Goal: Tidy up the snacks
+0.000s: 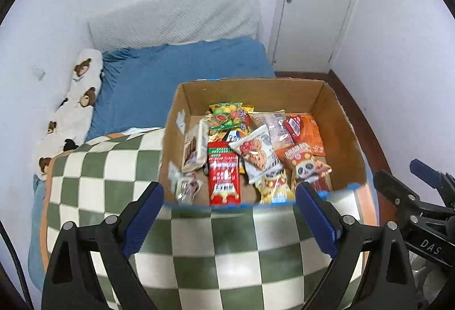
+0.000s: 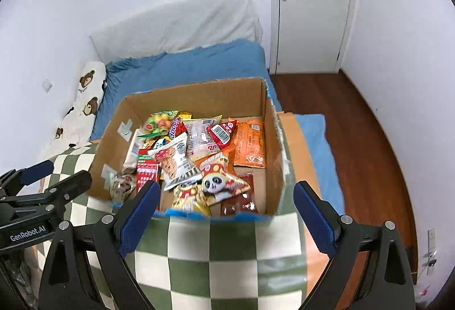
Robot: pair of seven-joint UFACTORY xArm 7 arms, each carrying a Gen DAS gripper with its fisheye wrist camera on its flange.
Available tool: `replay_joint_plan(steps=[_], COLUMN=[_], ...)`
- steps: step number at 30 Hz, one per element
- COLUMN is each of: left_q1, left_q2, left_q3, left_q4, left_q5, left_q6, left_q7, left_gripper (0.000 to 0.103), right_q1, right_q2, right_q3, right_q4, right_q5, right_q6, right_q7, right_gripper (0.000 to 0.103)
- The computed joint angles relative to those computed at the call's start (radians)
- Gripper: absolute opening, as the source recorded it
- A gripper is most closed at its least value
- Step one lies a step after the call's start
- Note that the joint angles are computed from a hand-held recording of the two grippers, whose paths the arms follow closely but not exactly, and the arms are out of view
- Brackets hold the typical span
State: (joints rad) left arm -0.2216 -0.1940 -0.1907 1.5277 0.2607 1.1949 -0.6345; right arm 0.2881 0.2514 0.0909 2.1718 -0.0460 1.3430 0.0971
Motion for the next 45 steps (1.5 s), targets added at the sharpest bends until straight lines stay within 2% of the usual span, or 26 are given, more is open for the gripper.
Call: replay_joint_plan(steps=[3, 7, 11, 17, 22, 29, 38, 45], left_q1=[-0.006, -0.001, 0.011, 0.047, 0.076, 0.102, 0.140, 0.153], left_q2=[-0.080, -0.174, -0.249, -0.342, -0.397, -0.445, -0.446, -0.396], left_q3=[-0.020, -0.067, -0.102, -0.153, -0.172, -0.185, -0.210, -0.212], left_q4=[-0.052, -0.100, -0.121, -0.130, -0.134, -0.141, -0.130, -0.124], left_q5=[0.010, 0.044, 0.048, 0.058, 0.044, 0.004, 0.016, 0.041], left_q6=[0.009, 0.037, 0.078, 0.129, 0.153, 0.182, 0.181, 0.144], left_q7=[-0.025, -0.055, -0.070, -0.084, -0.089, -0.091, -0.080, -0.081], left_gripper=[0.095, 0.095, 0.095, 0.095, 0.095, 0.095, 0.095, 0.095], right_q1=[-0.011, -0.023, -0.036, -0.052, -0.058, -0.067, -0.070, -0.077], right_q2=[-0.159, -0.308, -0.426, -0.527, -0.574, -0.599, -0.599, -0.566], right_q3=[0.006, 0.025, 0.042, 0.065, 0.079, 0.098, 0.102, 0.109], right_q4=[-0.173, -0.302, -0.378, -0.393, -0.371, -0.349, -0.362, -0.374], right_q5=[0.016, 0.004, 0.012, 0.032, 0.047, 0.042, 0.048, 0.026], right_q6=[-0.059, -0.102, -0.108, -0.076, -0.031, -0.022, -0.029, -0.054], right_q7=[0.001, 0.005, 0.013, 0.020, 0.020, 0.012, 0.017, 0.043], right_gripper=[0.097, 0.099, 0.101, 0.101, 0.101, 0.101, 0.101, 0.101])
